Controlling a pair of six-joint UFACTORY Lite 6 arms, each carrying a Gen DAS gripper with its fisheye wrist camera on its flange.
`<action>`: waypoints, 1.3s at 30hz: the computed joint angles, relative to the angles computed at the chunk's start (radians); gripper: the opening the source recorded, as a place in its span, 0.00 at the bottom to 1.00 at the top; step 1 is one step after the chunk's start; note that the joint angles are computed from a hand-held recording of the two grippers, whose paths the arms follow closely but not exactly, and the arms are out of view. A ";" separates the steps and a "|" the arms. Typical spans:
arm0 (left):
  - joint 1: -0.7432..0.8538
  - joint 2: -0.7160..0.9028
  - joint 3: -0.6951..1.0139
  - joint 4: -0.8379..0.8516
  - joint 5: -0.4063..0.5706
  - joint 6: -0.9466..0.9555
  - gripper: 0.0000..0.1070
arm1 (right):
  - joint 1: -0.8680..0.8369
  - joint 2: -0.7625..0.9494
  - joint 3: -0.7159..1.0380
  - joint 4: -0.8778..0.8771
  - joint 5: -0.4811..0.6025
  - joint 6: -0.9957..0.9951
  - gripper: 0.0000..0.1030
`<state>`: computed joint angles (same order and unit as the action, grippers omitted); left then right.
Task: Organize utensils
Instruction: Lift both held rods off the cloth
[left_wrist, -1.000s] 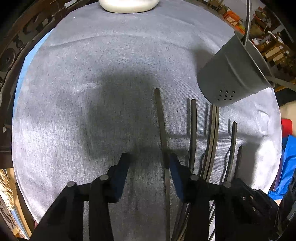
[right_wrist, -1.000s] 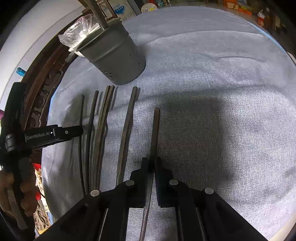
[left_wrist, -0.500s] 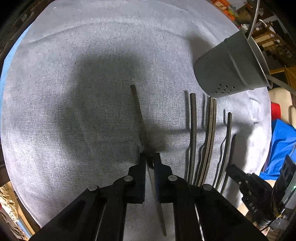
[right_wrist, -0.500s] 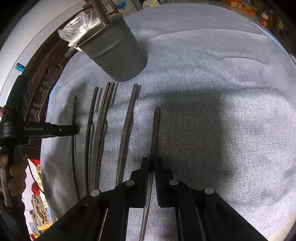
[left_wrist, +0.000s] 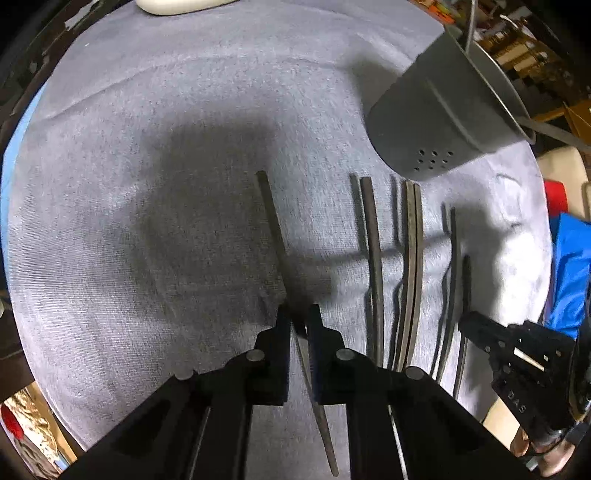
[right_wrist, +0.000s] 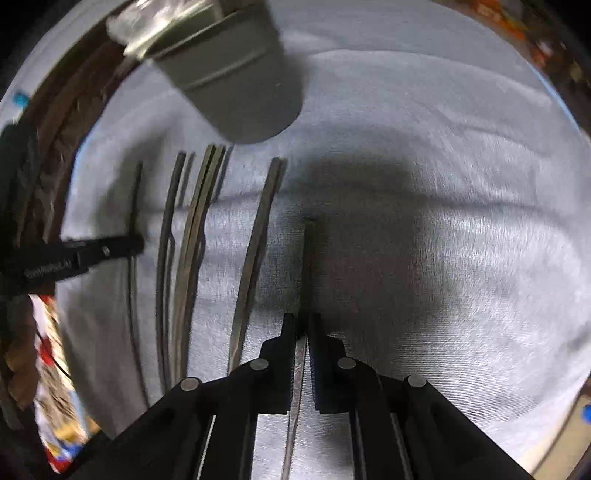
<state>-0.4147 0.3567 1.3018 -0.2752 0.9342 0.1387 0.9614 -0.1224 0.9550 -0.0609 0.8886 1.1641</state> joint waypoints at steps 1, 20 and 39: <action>-0.005 -0.032 -0.035 0.004 -0.006 0.004 0.08 | -0.002 0.003 0.003 -0.004 0.022 -0.009 0.07; -0.089 0.057 0.104 0.148 0.076 -0.067 0.08 | -0.076 0.125 0.121 0.074 0.156 -0.190 0.07; 0.091 -0.199 -0.031 -0.005 0.049 0.086 0.05 | -0.113 -0.537 -0.209 -0.120 0.142 0.138 0.06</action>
<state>-0.3238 0.1579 1.2709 -0.2807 0.9829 0.2248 0.8488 -0.6597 0.7461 -0.1806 1.0309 1.3026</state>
